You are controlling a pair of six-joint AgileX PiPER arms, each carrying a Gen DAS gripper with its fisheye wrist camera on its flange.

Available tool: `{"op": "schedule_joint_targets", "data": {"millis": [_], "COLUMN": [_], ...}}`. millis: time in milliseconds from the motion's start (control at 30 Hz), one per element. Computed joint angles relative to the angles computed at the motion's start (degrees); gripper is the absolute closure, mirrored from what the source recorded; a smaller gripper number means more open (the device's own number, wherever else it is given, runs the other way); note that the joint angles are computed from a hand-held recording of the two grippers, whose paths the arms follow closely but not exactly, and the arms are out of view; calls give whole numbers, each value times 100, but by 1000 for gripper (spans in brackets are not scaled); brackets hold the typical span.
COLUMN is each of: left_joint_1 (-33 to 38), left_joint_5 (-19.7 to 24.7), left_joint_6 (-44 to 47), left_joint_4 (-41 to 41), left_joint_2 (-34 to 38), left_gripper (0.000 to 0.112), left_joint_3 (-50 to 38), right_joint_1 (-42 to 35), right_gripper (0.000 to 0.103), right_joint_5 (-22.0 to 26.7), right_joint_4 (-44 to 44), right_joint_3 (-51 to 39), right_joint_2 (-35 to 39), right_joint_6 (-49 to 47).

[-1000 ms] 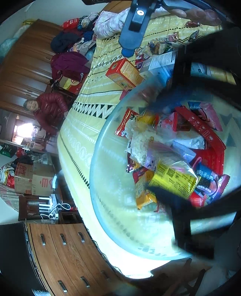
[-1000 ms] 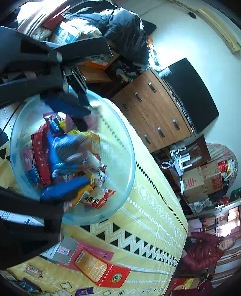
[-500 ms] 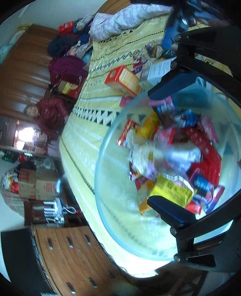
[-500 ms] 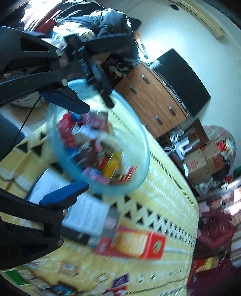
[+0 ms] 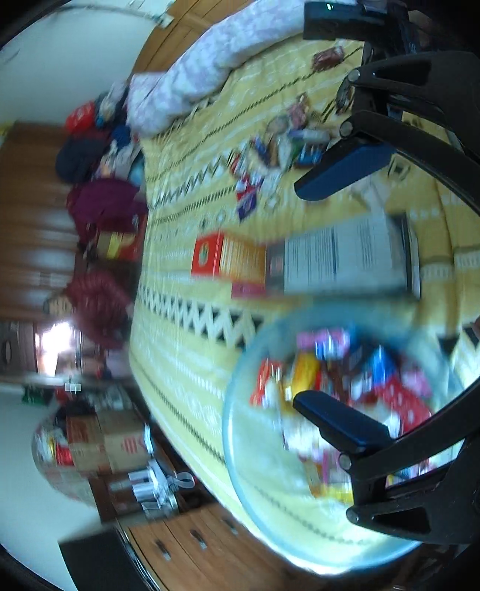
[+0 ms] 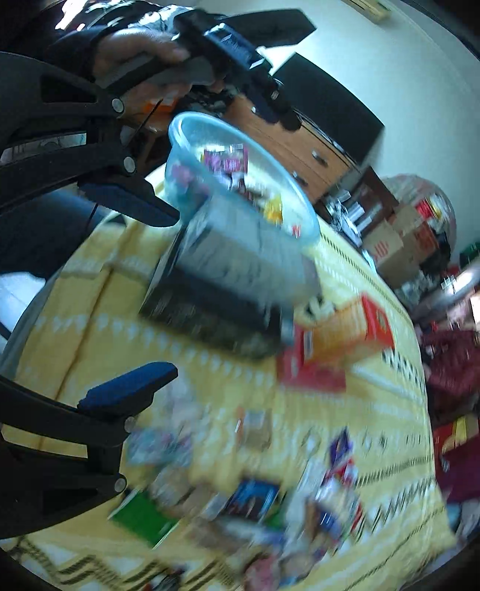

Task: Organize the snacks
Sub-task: 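Move both tools back over the snack pile on the bed, then grasp a white-and-blue packet with the right tool while the left tool grasps a barcode bread packet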

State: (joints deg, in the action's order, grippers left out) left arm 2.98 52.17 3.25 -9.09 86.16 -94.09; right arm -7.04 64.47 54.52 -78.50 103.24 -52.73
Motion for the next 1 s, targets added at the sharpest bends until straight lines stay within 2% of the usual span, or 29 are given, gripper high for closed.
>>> {"op": "schedule_joint_targets", "data": {"millis": [133,300,433,633,700,767,833,867,933,1000], "left_joint_1": [-712,-1503,-1928,-2257,-2302,-2284,-2298,-2310,-2309,-2295], "left_joint_5": [90,206,377,540,559,656,680,675,682,657], "left_joint_6": [27,99,157,22,-13,-4,-21,-35,-48,-49], "left_joint_4": [-85,-287,-417,-414,-449,-537,-555,-536,-503,-514], "left_joint_2": [228,605,907,1193,1278,1373,1424,1444,1447,1441], "left_gripper": [9,9,9,9,9,9,9,9,9,9], "left_joint_3": [-125,-179,-173,-100,-96,-156,-161,-158,-131,-82], "right_joint_1": [-904,-1875,-2211,-2061,-1968,-1828,-1689,-1650,-1678,-1880], "right_gripper": [24,24,24,24,24,25,25,27,41,44], "right_joint_5": [-75,-553,-761,-1407,-1284,-845,-625,-503,-306,164], "right_joint_4": [-140,-745,-1227,-2316,-2652,-3079,-3407,-3484,-3379,-3045], "right_joint_3": [449,645,229,-1105,-1823,-2766,-3437,-3756,-4280,-4948], "right_joint_2": [57,449,915,1579,2024,2662,3164,3390,3709,4021], "right_joint_6": [-370,-667,-871,-1330,-1324,-1193,-1006,-892,-456,434]}}
